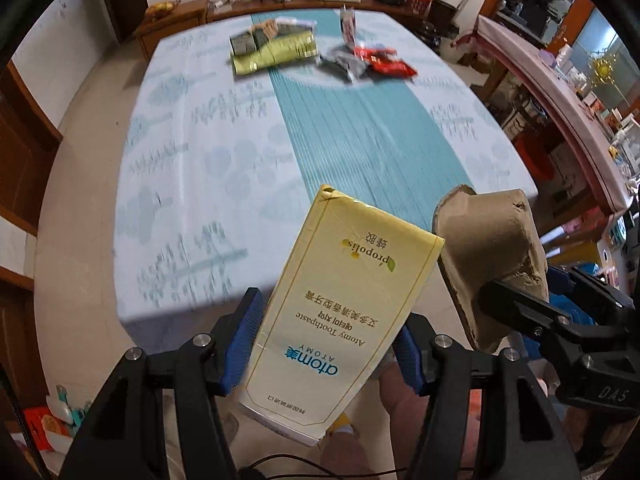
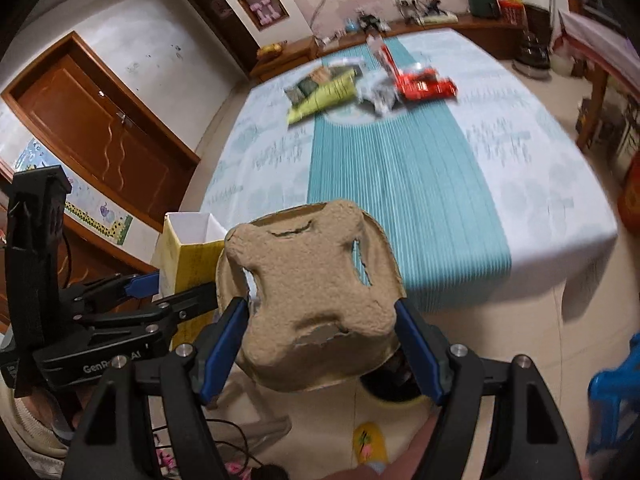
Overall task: Collect trash
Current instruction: 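Carry the box and tray to the black bin and open both tools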
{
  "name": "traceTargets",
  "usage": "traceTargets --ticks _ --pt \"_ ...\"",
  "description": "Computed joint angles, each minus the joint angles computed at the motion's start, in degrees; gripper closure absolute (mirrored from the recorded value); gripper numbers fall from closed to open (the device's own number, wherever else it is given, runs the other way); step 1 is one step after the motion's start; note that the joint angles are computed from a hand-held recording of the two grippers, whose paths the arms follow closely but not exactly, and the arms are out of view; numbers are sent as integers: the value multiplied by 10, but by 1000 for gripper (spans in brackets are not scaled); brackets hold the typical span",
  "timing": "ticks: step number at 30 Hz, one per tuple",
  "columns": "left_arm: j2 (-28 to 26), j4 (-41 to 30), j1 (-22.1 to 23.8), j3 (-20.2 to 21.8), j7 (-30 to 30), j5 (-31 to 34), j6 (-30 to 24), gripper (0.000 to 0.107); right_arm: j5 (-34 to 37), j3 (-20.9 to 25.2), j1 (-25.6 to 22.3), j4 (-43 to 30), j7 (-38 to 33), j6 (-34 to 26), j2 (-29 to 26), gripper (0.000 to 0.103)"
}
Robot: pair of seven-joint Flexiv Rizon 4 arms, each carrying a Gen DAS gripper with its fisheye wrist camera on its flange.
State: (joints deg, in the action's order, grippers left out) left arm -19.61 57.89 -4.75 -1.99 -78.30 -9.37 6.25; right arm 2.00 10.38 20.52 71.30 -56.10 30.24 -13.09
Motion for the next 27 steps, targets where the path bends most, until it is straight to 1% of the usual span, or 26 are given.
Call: traceTargets --ticks 5,9,14,18,22,27 --pt "46 86 -6 4 -9 -7 16 47 11 6 -4 53 22 -9 36 29" --pt "67 140 -15 4 -20 0 33 47 37 10 -12 103 31 -9 59 29" --pt "82 216 -29 2 -46 6 70 47 79 12 -22 165 26 1 70 29" --pt "70 263 -38 0 -77 17 92 47 115 10 -33 205 15 11 61 29" --pt "46 296 -44 -2 -101 22 124 47 138 8 -42 242 11 38 41 28" --pt "0 326 -52 -2 -123 29 182 47 150 9 -48 271 -1 86 -8 28"
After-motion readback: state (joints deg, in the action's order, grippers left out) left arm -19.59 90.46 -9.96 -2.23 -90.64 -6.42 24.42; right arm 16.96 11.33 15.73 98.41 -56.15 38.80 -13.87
